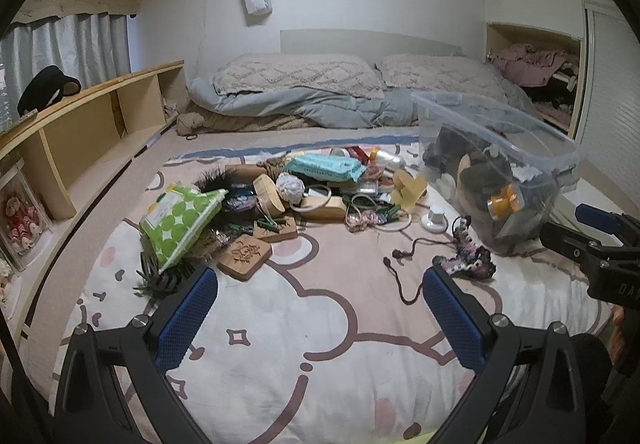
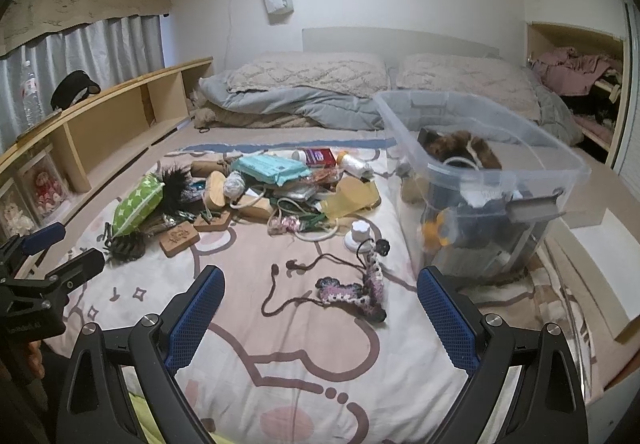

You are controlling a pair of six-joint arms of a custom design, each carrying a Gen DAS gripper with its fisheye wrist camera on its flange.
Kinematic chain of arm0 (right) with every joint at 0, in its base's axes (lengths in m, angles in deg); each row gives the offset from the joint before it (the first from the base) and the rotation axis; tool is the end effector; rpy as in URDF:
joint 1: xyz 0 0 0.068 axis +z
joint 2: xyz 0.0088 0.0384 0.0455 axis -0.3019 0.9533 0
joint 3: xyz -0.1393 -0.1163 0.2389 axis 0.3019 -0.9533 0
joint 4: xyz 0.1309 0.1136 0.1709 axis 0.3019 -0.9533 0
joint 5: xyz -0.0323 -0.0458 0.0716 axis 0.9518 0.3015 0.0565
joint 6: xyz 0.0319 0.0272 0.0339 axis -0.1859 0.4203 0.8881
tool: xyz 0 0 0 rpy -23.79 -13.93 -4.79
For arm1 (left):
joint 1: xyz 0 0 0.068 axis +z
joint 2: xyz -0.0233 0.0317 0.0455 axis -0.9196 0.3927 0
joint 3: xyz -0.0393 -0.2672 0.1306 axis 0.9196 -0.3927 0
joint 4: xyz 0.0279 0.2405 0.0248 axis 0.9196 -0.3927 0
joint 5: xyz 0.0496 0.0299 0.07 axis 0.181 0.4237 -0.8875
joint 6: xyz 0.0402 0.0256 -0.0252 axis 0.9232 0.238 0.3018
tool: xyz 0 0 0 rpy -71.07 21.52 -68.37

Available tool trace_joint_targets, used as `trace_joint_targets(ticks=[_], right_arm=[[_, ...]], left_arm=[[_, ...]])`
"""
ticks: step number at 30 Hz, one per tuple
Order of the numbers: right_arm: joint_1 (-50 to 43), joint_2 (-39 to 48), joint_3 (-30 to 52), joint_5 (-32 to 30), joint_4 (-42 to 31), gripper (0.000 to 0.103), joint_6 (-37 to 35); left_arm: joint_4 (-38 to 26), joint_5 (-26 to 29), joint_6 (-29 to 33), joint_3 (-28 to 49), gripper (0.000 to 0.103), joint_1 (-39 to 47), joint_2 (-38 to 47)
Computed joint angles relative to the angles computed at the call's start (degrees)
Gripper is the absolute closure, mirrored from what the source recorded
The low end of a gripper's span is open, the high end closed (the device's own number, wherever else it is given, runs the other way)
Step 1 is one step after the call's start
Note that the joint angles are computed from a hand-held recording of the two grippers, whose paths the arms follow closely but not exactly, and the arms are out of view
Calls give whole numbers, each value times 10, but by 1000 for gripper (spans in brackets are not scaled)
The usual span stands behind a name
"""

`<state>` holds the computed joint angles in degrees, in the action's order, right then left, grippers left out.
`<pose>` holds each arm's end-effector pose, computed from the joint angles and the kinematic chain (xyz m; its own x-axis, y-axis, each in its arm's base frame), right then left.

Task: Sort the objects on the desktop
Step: 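Move both tools toward the cluttered items on the bed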

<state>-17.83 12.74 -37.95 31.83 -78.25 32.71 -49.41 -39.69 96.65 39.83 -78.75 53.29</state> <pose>0.2308 -0.0039 0.3048 -0.5676 0.1444 -0.8105 0.1526 0.9859 0.0688 0.2816 -0.0652 0.3078 -0.5165 0.2465 -0.8200 0.4075 0.9130 0.0178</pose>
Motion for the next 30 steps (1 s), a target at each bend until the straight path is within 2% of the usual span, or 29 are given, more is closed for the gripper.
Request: trace_joint_targets(ticks=[14, 30], right_arm=[[-38, 86, -46, -42, 65, 6, 24], [-49, 203, -43, -60, 102, 6, 47]], left_arm=[[28, 16, -10, -12, 0, -2, 90], [46, -1, -17, 6, 0, -8, 203]])
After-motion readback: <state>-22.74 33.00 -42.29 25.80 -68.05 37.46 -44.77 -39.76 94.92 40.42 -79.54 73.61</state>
